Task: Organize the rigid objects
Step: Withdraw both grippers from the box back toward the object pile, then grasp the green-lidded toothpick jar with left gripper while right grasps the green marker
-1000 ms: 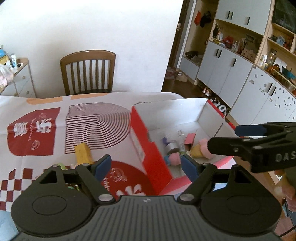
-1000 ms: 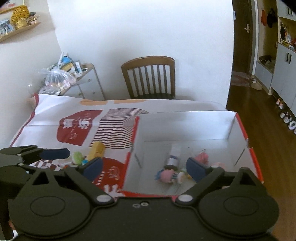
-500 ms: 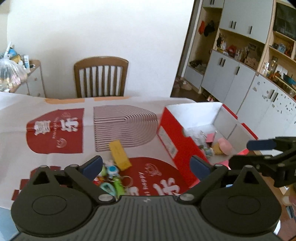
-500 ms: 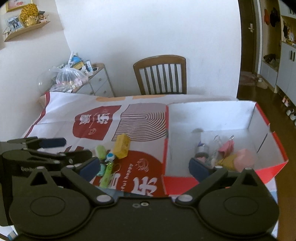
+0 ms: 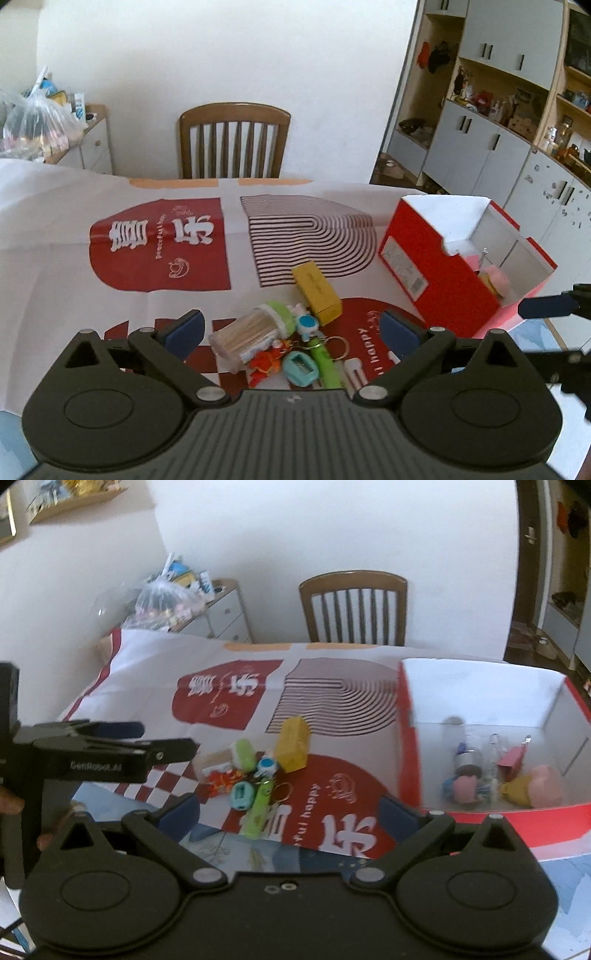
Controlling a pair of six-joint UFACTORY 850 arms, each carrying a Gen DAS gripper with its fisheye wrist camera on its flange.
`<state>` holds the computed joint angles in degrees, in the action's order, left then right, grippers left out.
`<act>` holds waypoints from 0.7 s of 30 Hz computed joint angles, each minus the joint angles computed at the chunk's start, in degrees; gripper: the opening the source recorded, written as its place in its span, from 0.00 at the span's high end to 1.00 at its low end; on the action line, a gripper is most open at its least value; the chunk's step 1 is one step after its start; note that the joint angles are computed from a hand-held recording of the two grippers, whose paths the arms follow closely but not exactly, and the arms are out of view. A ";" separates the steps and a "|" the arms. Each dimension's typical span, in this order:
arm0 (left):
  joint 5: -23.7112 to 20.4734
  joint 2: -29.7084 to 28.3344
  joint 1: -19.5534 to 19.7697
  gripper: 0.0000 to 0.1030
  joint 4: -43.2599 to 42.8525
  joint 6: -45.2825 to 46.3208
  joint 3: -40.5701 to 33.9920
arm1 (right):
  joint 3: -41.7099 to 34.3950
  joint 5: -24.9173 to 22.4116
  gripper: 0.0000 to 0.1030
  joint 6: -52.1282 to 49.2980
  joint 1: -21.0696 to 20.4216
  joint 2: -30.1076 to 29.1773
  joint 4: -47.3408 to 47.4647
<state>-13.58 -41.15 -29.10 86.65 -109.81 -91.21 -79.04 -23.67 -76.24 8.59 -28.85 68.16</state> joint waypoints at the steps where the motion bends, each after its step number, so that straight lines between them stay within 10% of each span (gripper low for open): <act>1: 0.02 -0.19 0.24 0.01 -0.48 0.29 0.04 | -0.23 0.41 0.01 0.60 0.58 -0.43 -1.02; 21: 0.30 -9.66 4.27 0.02 -29.18 30.69 -8.83 | -7.71 5.54 0.19 19.05 6.34 -10.01 -22.94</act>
<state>-13.28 -50.81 -24.84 57.46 -79.12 -100.04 -86.75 -18.12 -57.19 14.93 -38.86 45.22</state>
